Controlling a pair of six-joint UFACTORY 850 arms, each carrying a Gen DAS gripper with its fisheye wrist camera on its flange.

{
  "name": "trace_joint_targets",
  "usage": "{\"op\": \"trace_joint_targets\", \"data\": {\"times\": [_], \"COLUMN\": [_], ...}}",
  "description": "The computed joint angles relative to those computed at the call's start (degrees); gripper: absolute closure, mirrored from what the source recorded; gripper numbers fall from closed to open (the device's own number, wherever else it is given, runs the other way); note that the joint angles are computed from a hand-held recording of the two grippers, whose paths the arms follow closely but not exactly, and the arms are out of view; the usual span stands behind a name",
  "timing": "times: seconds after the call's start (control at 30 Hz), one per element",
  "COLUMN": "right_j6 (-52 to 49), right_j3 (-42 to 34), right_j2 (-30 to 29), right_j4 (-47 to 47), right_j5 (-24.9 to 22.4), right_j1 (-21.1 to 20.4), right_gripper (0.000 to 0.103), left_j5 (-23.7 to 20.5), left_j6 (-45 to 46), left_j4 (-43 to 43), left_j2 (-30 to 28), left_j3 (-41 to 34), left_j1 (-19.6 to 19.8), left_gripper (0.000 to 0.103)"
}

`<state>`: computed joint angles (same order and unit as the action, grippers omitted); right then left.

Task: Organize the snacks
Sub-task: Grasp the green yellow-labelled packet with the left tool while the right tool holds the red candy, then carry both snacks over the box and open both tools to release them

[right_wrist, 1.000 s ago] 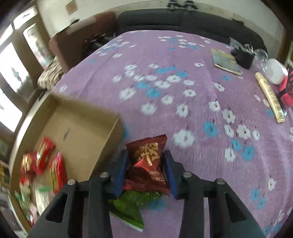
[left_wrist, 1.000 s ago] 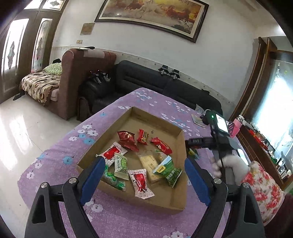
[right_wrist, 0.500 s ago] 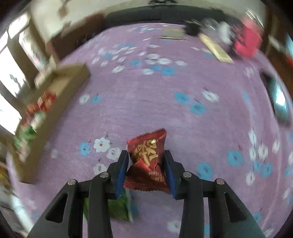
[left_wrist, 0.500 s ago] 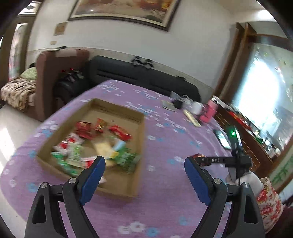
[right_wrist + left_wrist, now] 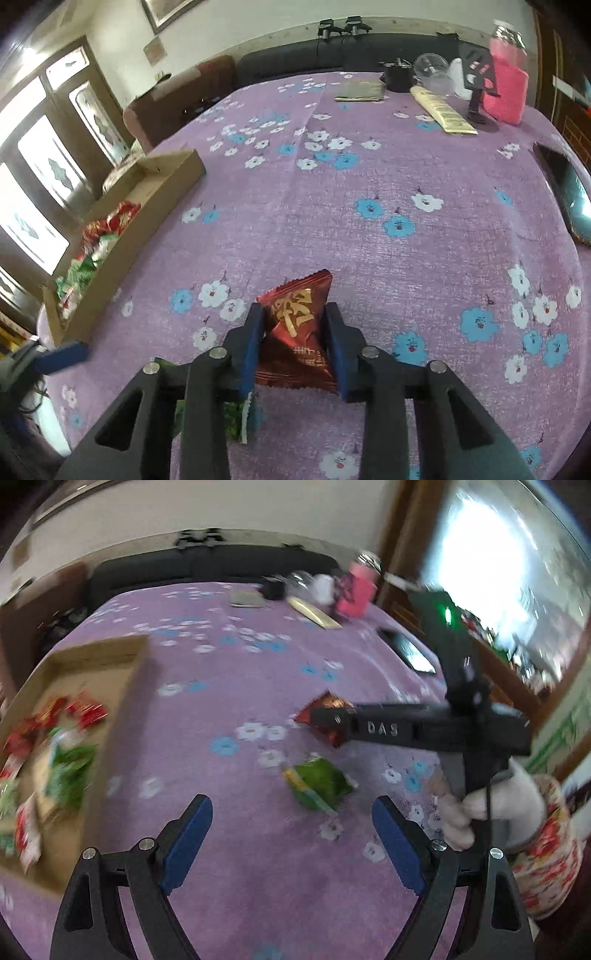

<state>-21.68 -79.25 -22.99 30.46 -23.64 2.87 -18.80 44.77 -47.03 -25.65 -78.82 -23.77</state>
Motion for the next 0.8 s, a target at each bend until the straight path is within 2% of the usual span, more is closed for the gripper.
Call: {"op": "trace_joint_targets", "data": {"times": [0.2, 0.27, 0.3, 0.33, 0.37, 0.47, 0.67, 0.8], "right_j6": [-7.09, -7.40, -7.75, -8.32, -8.76, -7.77, -2.35, 1.22], "right_j3": [0.78, 1.03, 1.24, 1.36, 1.54, 2.15, 3.98, 3.71], "right_j2": [0.71, 0.83, 0.90, 0.93, 1.00, 1.26, 3.92, 5.75], "right_j4": [11.10, 11.77, 12.48, 13.38, 14.10, 13.95, 8.28, 3.76], "right_j5": [0.05, 0.90, 1.33, 1.42, 1.63, 3.25, 6.24, 6.63], "right_j1": [-2.28, -2.38, -2.46, -2.60, -2.69, -2.63, -1.10, 1.56], "right_gripper": [0.073, 0.073, 0.073, 0.073, 0.073, 0.073, 0.073, 0.073], "left_j5": [-2.96, -4.25, -4.92, -4.91, -5.08, -5.71, -4.08, -4.91], "left_j6": [-3.06, -4.24, -6.68, -9.01, -10.08, -7.41, 2.32, 12.54], "left_j4": [10.47, 13.88, 17.71, 20.99, 21.88, 15.98, 1.10, -13.10], "left_j2": [-7.23, -8.48, -9.17, -9.56, -9.86, -8.92, -3.64, 1.92], "left_j3": [-9.09, -10.70, -11.57, -11.80, -12.18, -11.24, -4.86, 0.27], "left_j1": [-2.46, -2.84, -3.25, -3.53, -3.52, -2.34, 0.79, 5.67], "left_gripper": [0.012, 0.014, 0.020, 0.044, 0.052, 0.059, 0.063, 0.063]}}
